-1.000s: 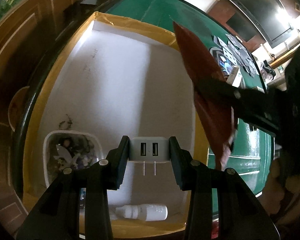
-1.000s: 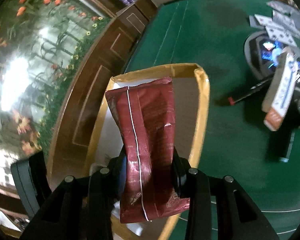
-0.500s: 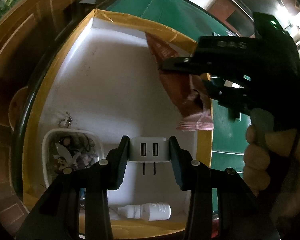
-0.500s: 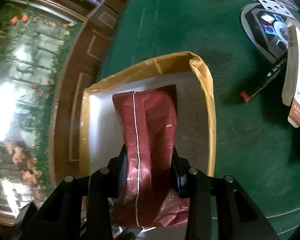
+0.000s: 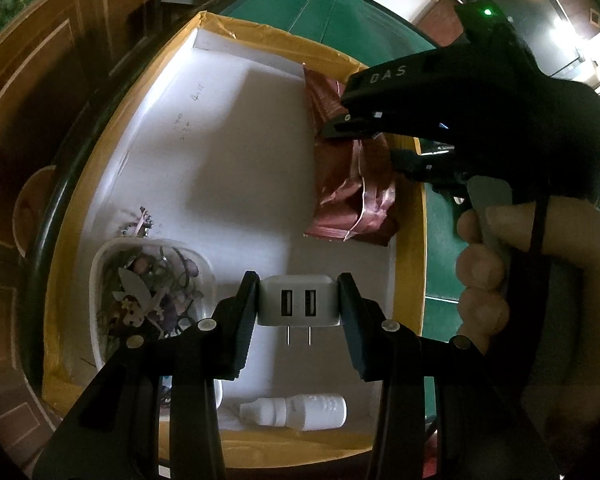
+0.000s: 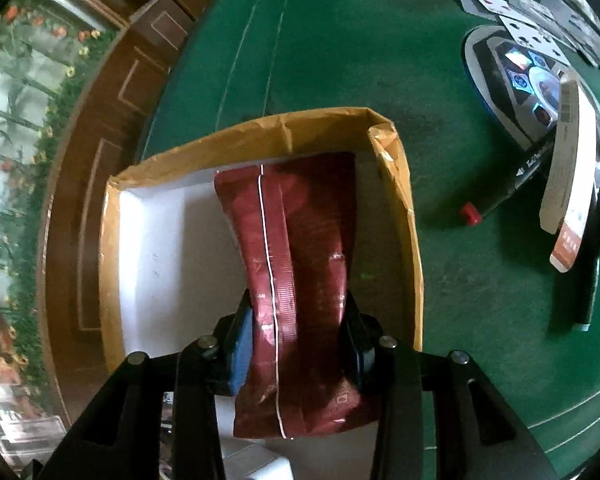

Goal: Organize objects
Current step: 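Lower the maroon pouch into the tray and open the right tool, then open the left tool to drop the charger into the tray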

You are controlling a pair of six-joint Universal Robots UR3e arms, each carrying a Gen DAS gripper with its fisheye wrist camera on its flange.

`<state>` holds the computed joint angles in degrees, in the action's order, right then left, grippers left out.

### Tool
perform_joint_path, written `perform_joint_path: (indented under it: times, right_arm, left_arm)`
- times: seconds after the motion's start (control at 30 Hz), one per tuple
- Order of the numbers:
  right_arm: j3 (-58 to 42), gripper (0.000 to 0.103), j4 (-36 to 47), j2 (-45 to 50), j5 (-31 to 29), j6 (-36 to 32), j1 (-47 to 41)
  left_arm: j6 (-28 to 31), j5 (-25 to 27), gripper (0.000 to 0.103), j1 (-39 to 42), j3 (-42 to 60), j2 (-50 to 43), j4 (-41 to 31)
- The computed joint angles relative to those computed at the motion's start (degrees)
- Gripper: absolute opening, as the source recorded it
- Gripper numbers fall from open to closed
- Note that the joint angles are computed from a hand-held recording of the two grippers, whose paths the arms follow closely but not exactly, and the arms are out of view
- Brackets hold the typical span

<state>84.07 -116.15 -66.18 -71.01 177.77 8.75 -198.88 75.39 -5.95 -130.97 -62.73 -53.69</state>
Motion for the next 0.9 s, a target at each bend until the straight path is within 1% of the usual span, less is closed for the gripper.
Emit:
perform_joint_path:
  times: [0.1, 0.17, 0.23, 0.27, 0.33, 0.37, 0.5, 0.63, 0.67, 0.73, 0.77, 0.8, 0.87, 0.9]
  right_arm:
    - [-1.45, 0.046, 3.09, -0.47, -0.83, -1.96, -0.23]
    - [0.44, 0.051, 2.75, -2.92, 0.86, -4.05, -1.85]
    - [2.30, 0.051, 3.53, -5.91, 3.96, -7.11, -4.05]
    - [3.67, 0.052, 4.47, -8.09, 6.81, -9.34, -6.03]
    - [5.33, 0.058, 5.97, -11.45, 9.28, -12.11, -8.76]
    - [6.88, 0.059, 6.62, -13.56, 10.96, -14.11, -10.80]
    - [12.38, 0.059, 7.56, -19.38, 13.79, -19.41, -18.14]
    - [21.35, 0.059, 4.15, -25.67, 13.66, -24.08, -25.34]
    - [23.31, 0.059, 2.69, -26.70, 13.48, -24.34, -26.04]
    - [28.16, 0.059, 2.86, -30.70, 13.66, -28.81, -30.58]
    - [29.70, 0.059, 2.77, -31.96, 13.50, -30.57, -32.06]
    - [31.82, 0.059, 2.33, -33.60, 13.44, -32.10, -33.18]
    - [35.44, 0.060, 3.32, -36.84, 13.74, -37.73, -36.86]
    - [37.26, 0.061, 2.74, -38.28, 13.55, -39.22, -37.65]
  left_arm:
    - [0.26, 0.26, 0.039, -0.34, -0.02, 0.35, -0.47]
    - [0.13, 0.76, 0.039, -1.39, 0.77, -0.62, -0.55]
    - [-0.82, 0.78, 0.039, -2.67, 1.20, -2.03, 0.71]
    - [-1.18, 0.66, 0.039, -3.56, 1.58, -3.14, 1.56]
    - [-1.84, 0.77, 0.039, -5.62, 2.85, -5.84, 3.19]
    - [-2.05, 0.54, 0.039, -6.67, 3.67, -7.47, 4.03]
    - [-2.98, 0.27, 0.039, -9.71, 7.03, -13.26, 6.77]
    - [-1.88, -0.70, 0.039, -9.65, 8.46, -15.37, 6.94]
    - [-1.43, -0.90, 0.039, -9.31, 8.39, -15.24, 6.72]
    - [-2.42, -0.81, 0.043, -9.85, 11.46, -18.79, 6.12]
    - [-2.67, -1.61, 0.048, -9.46, 12.11, -19.33, 4.90]
    - [-2.97, -1.87, 0.053, -9.16, 12.25, -19.56, 4.35]
    - [-3.59, -2.82, 0.059, -8.10, 10.86, -18.61, 4.06]
    - [-3.73, -3.49, 0.059, -7.49, 10.22, -17.83, 3.99]
